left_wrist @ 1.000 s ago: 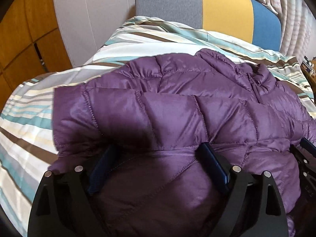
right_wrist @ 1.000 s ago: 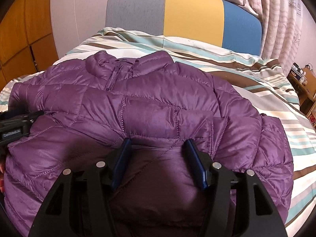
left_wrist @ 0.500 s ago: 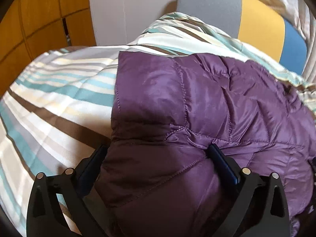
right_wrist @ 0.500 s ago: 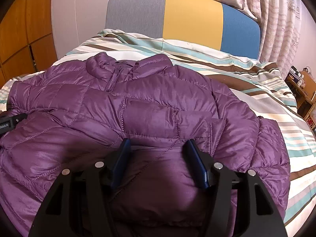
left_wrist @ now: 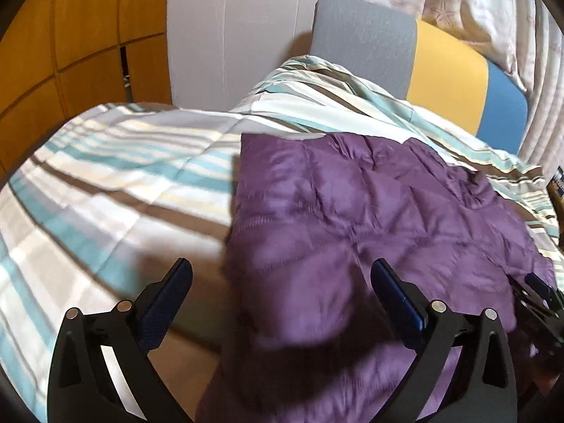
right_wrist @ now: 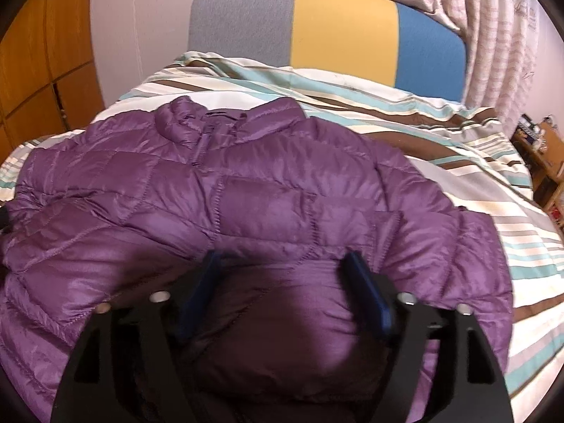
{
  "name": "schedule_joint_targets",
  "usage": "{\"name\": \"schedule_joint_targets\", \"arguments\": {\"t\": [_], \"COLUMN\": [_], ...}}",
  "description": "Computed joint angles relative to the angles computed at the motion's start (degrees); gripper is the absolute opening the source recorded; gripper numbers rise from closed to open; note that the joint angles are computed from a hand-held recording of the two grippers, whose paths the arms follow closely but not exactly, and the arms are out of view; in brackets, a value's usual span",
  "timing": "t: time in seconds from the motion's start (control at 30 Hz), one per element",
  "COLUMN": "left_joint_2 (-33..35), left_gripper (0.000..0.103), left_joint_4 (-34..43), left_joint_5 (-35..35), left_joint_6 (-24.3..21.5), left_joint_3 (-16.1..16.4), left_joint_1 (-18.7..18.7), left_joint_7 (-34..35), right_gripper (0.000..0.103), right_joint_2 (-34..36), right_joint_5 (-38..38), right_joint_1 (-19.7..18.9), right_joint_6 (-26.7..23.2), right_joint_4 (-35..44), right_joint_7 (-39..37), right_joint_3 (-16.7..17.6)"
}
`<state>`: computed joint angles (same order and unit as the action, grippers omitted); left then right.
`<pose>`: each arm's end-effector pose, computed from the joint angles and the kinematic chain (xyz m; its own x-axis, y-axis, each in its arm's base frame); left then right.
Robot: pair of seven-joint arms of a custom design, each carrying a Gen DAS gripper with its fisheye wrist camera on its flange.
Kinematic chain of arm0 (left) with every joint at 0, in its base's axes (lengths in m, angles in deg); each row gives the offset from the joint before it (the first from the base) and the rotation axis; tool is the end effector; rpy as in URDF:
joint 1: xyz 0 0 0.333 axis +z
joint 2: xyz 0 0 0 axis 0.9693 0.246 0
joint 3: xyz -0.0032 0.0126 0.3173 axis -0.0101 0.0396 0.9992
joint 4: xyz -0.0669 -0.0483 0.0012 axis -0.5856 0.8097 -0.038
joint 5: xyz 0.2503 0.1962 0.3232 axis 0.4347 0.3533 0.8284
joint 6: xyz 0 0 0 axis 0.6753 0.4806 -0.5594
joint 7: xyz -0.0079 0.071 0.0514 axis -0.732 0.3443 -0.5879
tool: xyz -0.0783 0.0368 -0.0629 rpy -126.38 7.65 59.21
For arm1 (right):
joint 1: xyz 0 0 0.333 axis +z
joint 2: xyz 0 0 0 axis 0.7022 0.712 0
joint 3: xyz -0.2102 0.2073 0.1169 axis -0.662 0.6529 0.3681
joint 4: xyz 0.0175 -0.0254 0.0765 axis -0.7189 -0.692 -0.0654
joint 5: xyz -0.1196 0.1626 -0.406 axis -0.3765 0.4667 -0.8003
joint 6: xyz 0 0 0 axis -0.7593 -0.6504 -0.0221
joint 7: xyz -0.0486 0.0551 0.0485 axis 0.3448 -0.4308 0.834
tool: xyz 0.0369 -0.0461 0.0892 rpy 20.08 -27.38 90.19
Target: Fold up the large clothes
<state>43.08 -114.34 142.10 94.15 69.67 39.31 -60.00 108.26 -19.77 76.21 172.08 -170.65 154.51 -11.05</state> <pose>0.6593 -0.4700 0.2814 0.3263 -0.9392 0.1068 -0.6651 -0.3084 -0.6801 0.7249 0.2702 0.2468 0.1611 -0.9864 0.0312 -0.7272 -0.1400 -0.6720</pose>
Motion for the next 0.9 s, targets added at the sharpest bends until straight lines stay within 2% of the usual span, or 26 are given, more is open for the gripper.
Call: {"name": "schedule_joint_targets", "arguments": {"t": [0.03, 0.1, 0.17, 0.23, 0.3, 0.37, 0.4, 0.47, 0.53, 0.6, 0.63, 0.73, 0.8, 0.87, 0.9], "left_joint_2": [-0.76, -1.70, -2.04, -1.93, -2.61, -2.71, -2.32, -1.74, -1.54, -2.93, -3.75, -6.92, -9.11, -10.83, -11.85], "left_gripper": [0.100, 0.100, 0.100, 0.100, 0.100, 0.100, 0.100, 0.100, 0.100, 0.100, 0.100, 0.100, 0.100, 0.100, 0.100], "left_joint_4": [-1.46, -3.74, -5.18, -6.08, -7.81, -8.09, -7.49, -6.54, -5.89, -7.43, -8.54, -12.96, -16.11, -18.54, -19.98], "left_joint_5": [-0.07, -0.11, -0.87, -3.05, -1.82, -1.33, -1.85, -2.72, -3.82, -4.68, -4.50, -2.00, 1.23, 3.89, 5.03], "left_joint_6": [1.30, 3.15, 3.71, 4.72, 6.96, 7.33, 6.86, 5.98, 5.17, 5.40, 5.96, 7.98, 9.20, 9.32, 8.96], "left_joint_3": [-0.38, -0.95, -1.54, -2.50, -0.93, -0.61, -0.94, -1.25, -1.68, -2.18, -2.04, -1.19, -0.66, -1.22, -1.72], "left_joint_1": [0.12, 0.03, 0.01, 0.90, -0.20, -0.50, -0.28, -0.14, 0.10, 0.32, 0.09, -1.24, -2.26, -2.47, -2.51], "left_joint_7": [-0.19, -0.43, -0.20, 0.58, -2.60, -3.48, -2.64, -1.34, 0.34, 1.33, 0.74, -3.64, -7.56, -9.91, -10.65], "right_gripper": [0.087, 0.087, 0.087, 0.087, 0.087, 0.087, 0.088, 0.091, 0.091, 0.091, 0.091, 0.091, 0.091, 0.090, 0.090], "right_joint_2": [-0.27, -1.08, -1.75, -2.26, -2.71, -2.66, -2.50, -2.22, -2.84, -5.38, -6.77, -12.04, -16.41, -20.13, -22.58], "right_joint_5": [-0.42, 1.02, 1.74, 1.50, 0.53, -0.92, -1.26, -0.95, -0.03, 2.30, 3.23, 6.78, 9.95, 11.84, 16.37], "right_joint_1": [0.22, -2.06, -2.66, -1.50, 0.20, 2.26, 2.37, 0.24, -2.93, -7.71, -8.93, -14.90, -20.22, -23.93, -28.02], "right_joint_6": [-0.26, -0.07, -0.10, -0.51, -1.35, -0.70, -0.82, -2.36, -2.14, -0.71, 0.01, 1.52, 2.48, 3.12, 4.07], "right_joint_4": [-0.33, -1.17, -2.01, -2.80, -3.57, -4.32, -4.19, -3.02, -3.21, -5.85, -7.51, -13.85, -19.47, -24.30, -27.73], "right_joint_7": [0.80, -0.89, -1.06, -0.52, 0.40, 2.21, 2.50, 1.56, -0.02, -3.04, -4.04, -9.71, -14.74, -16.74, -20.88], "right_joint_3": [-0.31, 2.26, 2.91, 1.71, 0.07, -2.20, -2.36, -0.19, 3.10, 8.08, 9.37, 15.78, 21.44, 25.16, 29.50]}}
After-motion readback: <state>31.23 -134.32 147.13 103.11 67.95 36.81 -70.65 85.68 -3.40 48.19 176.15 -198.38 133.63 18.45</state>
